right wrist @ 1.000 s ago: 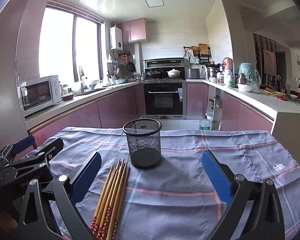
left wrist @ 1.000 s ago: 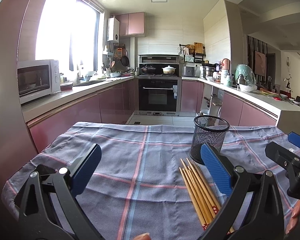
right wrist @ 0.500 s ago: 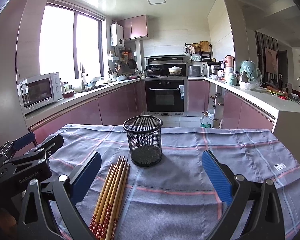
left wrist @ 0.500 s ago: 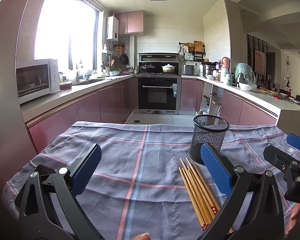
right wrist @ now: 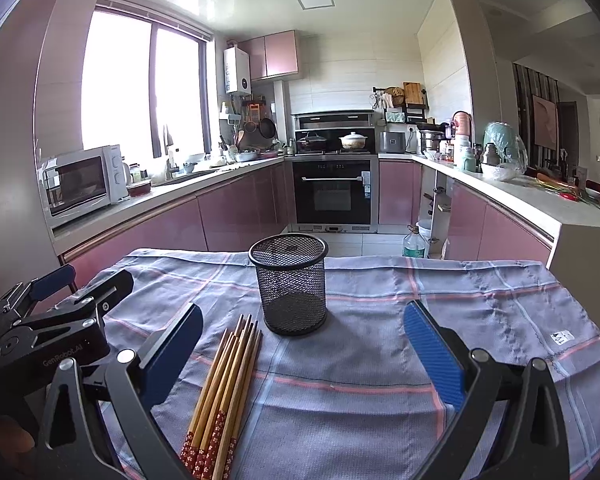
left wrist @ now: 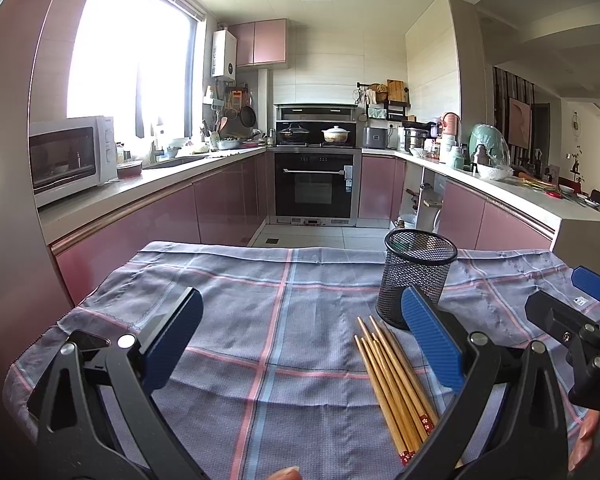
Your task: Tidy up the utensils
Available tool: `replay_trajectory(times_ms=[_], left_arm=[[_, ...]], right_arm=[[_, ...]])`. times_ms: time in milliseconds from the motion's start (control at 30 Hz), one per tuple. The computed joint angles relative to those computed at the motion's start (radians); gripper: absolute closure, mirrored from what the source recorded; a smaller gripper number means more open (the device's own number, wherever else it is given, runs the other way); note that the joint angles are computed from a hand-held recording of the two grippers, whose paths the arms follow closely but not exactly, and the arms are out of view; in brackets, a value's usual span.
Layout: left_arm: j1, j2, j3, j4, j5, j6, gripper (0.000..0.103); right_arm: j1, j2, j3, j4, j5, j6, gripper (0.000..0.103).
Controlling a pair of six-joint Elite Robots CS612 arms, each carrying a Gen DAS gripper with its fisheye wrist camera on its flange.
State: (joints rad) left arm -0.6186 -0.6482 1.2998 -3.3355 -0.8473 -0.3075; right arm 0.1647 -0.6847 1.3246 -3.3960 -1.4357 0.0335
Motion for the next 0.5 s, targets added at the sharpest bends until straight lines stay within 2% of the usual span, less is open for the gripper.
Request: replay_trajectory(times_ms=[500], left_arm=[[0.001,-0.001,-0.001,0.011,-0.006,-0.012,0.005]], right_arm=[[0.001,0.005,-0.013,0.017,0.012,-0.005,0.006]])
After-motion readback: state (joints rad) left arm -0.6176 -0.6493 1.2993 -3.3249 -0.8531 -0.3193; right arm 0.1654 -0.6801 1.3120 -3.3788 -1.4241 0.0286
